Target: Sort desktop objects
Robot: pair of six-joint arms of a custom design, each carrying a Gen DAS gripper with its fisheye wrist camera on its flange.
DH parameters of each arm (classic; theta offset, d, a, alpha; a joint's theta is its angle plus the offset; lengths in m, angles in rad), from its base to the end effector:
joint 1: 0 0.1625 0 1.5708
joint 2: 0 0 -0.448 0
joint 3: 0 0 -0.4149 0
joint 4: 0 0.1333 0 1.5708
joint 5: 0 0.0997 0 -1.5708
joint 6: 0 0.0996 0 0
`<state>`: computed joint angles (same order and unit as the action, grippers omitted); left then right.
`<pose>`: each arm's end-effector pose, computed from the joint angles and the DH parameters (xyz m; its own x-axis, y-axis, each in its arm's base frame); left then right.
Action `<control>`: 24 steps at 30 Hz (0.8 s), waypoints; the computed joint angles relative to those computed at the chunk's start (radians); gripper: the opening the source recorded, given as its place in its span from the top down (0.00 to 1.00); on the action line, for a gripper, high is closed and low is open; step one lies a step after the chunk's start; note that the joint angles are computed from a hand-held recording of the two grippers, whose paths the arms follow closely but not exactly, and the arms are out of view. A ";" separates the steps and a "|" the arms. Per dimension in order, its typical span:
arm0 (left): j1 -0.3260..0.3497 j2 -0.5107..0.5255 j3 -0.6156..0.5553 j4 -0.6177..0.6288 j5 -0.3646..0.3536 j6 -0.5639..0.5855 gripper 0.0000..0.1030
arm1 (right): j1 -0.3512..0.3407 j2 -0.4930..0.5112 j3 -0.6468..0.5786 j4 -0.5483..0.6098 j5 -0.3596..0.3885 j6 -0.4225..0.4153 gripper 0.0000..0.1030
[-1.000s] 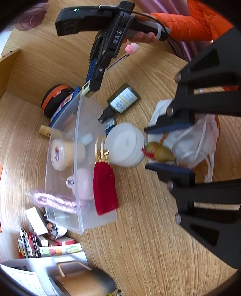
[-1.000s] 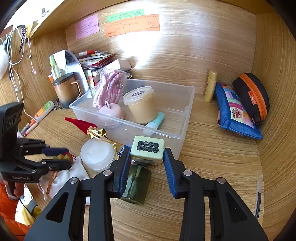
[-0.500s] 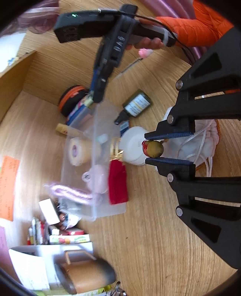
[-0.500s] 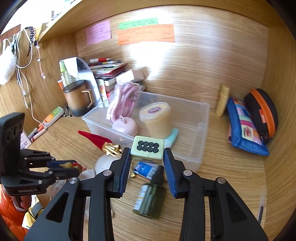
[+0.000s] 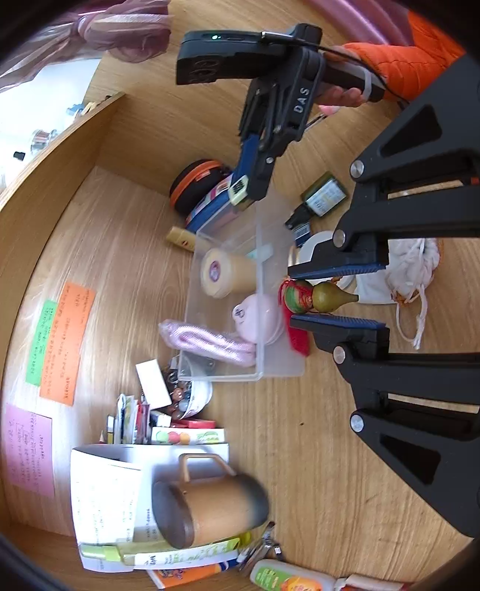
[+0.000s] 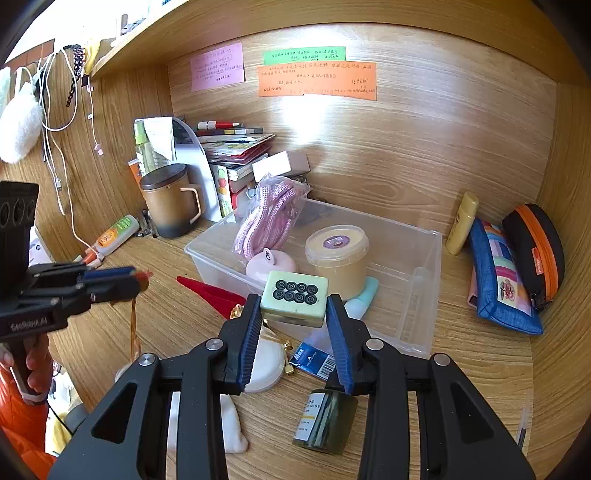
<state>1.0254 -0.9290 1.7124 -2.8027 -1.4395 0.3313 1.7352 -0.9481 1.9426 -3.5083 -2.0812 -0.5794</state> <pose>-0.2353 -0.6699 0.1828 -0.6773 0.6910 -0.2526 0.7273 0.5770 -0.3717 0.1844 -0.5941 0.2082 -0.7218 -0.1104 0.6832 -0.5872 0.6202 -0.5201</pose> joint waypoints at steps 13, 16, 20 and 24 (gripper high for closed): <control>0.000 0.081 -0.142 0.020 0.004 0.002 0.83 | 0.000 0.008 -0.038 0.023 0.000 -0.010 0.68; -0.005 0.102 -0.172 0.033 0.008 0.018 0.83 | -0.008 0.008 -0.052 0.039 0.007 -0.003 0.68; -0.005 0.141 -0.228 0.069 0.012 0.021 0.83 | -0.020 0.009 -0.071 0.064 0.017 0.012 0.68; 0.000 0.187 -0.297 0.125 0.016 0.017 0.83 | -0.032 0.014 -0.094 0.099 0.025 0.023 0.68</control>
<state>1.0254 -0.7419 1.4150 -2.6775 -1.4230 0.3483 1.7028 -0.9343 1.8484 -3.4098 -2.0558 -0.5567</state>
